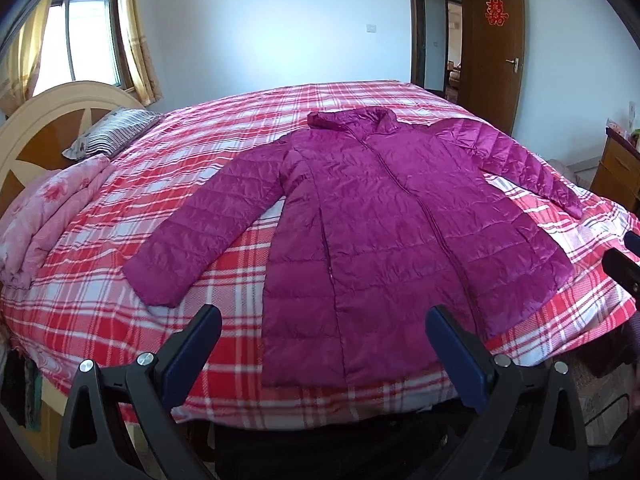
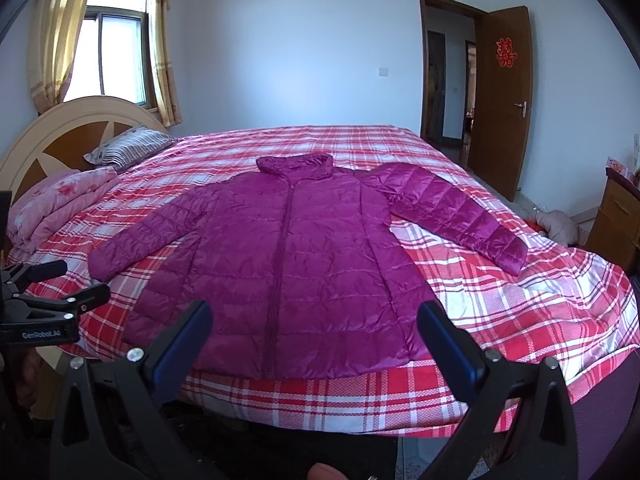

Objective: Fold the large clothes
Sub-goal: 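Grasp the jacket sleeve cuff with the right gripper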

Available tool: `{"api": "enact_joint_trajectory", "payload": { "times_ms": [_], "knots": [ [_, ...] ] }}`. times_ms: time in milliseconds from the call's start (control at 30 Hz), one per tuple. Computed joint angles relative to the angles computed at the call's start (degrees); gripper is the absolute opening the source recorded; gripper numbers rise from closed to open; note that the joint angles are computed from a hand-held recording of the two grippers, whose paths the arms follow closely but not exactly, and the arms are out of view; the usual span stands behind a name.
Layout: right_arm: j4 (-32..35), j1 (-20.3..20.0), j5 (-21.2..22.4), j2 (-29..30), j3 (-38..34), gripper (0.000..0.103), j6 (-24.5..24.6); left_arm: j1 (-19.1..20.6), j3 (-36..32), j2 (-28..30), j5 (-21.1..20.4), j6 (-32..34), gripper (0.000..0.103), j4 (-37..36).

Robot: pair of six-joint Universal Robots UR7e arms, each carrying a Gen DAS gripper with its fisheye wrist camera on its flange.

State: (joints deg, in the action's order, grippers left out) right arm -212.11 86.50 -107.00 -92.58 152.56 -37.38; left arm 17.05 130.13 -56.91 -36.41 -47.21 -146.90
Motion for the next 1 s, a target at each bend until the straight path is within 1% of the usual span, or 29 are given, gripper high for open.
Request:
{"api": "enact_joint_trajectory", "payload": {
  "times_ms": [33,67,133,167,200,233,267,333,400,533,600,667,733,833,900,1000],
  "knots": [
    [0.52,-2.36,2.75,-0.03,-0.47,0.103,-0.16,0.74,-0.62,0.97,0.33,1.56,0.102,-1.25],
    [0.44,-3.73,3.89,0.36,-0.96,0.103,-0.03,1.81,-1.64,2.55,1.06,3.35,0.102,-2.64],
    [-2.82,-8.18,7.96,2.80,-2.39,0.103,-0.26,3.75,-3.51,5.13,1.77,6.82,0.102,-4.79],
    [-2.90,-9.30,8.28,3.63,-3.36,0.103,0.11,5.22,-4.98,7.04,1.79,9.64,0.102,-6.58],
    [-1.55,-10.46,7.86,4.45,-5.04,0.103,0.63,6.35,-6.19,8.51,1.76,11.77,0.102,-7.73],
    [2.14,-11.70,7.21,4.68,-7.21,0.103,1.51,7.47,-7.58,9.98,1.75,13.46,0.102,-8.33],
    [6.26,-12.61,5.43,5.15,-9.82,0.103,2.66,8.76,-9.10,11.56,1.52,15.53,0.102,-9.42],
    [11.40,-13.62,1.32,6.56,-14.42,0.103,4.48,10.95,-11.93,14.22,0.89,19.25,0.102,-11.56],
    [14.03,-15.81,0.54,7.49,-18.43,0.103,5.98,12.67,-14.93,16.95,0.71,22.74,0.102,-13.39],
    [18.91,-18.39,-0.22,7.82,-25.07,0.103,8.66,15.24,-20.61,21.85,1.33,29.77,0.102,-17.47],
    [21.96,-19.71,-0.07,7.85,-28.98,0.103,11.73,16.49,-23.70,24.54,2.22,34.13,0.102,-21.20],
    [24.82,-21.00,0.44,7.97,-32.44,0.103,14.62,17.57,-26.68,26.76,3.49,37.07,0.102,-23.11],
    [25.79,-21.77,0.02,8.53,-35.49,0.103,16.29,18.51,-28.54,27.56,3.67,37.39,0.102,-22.97],
    [27.50,-22.55,-1.54,10.34,-40.65,0.103,18.07,19.99,-30.51,27.95,2.45,36.68,0.102,-23.05],
    [30.09,-22.88,-2.25,11.78,-43.99,0.098,19.21,20.55,-31.16,28.21,2.35,36.83,0.102,-23.19],
    [33.95,-22.65,-5.66,14.69,-48.40,0.094,19.66,21.15,-31.73,28.66,2.91,36.74,0.102,-22.87]
  ]
}}
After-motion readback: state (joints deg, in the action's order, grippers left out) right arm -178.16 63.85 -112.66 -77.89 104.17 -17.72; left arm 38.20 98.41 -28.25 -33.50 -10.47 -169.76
